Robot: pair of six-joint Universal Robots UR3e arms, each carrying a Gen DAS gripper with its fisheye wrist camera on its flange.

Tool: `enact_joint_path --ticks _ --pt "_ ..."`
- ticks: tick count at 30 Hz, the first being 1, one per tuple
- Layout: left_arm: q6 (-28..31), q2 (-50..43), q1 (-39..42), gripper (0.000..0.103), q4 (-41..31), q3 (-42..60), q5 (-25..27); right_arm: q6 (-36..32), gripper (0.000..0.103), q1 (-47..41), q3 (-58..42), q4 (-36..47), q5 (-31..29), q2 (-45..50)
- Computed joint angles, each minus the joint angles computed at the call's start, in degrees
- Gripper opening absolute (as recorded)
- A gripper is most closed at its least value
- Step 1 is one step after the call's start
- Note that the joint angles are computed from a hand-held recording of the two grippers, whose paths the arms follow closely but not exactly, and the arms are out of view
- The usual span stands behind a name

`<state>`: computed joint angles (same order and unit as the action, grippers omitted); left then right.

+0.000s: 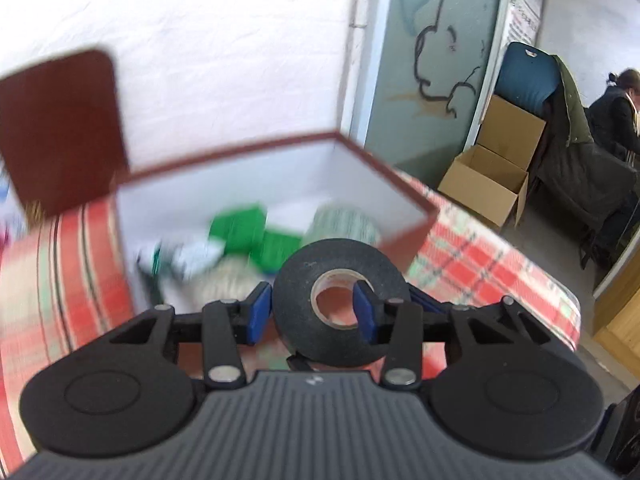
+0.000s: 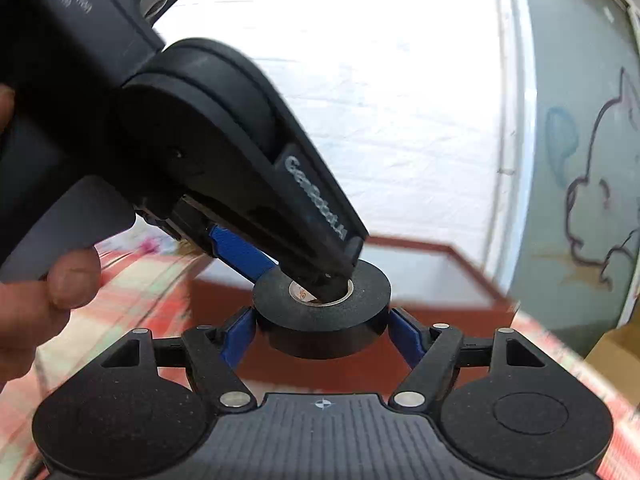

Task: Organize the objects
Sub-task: 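Carry the black tape into the brown box and open the left gripper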

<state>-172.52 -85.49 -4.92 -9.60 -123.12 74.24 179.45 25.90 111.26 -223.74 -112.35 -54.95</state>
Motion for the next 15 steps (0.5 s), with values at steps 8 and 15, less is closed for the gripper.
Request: enact_joint_path --ticks 8,15 --pt "-4.75 -24.15 -8.46 0.06 2.05 25.48 14.94 -0.54 0.069 -11.78 -20.58 18.93 9.47 5.79" --pt "-6.59 -27.31 -7.52 0.068 -0.35 27.55 18.31 2.88 0.073 -13.86 -22.57 16.8 10.91 9.66"
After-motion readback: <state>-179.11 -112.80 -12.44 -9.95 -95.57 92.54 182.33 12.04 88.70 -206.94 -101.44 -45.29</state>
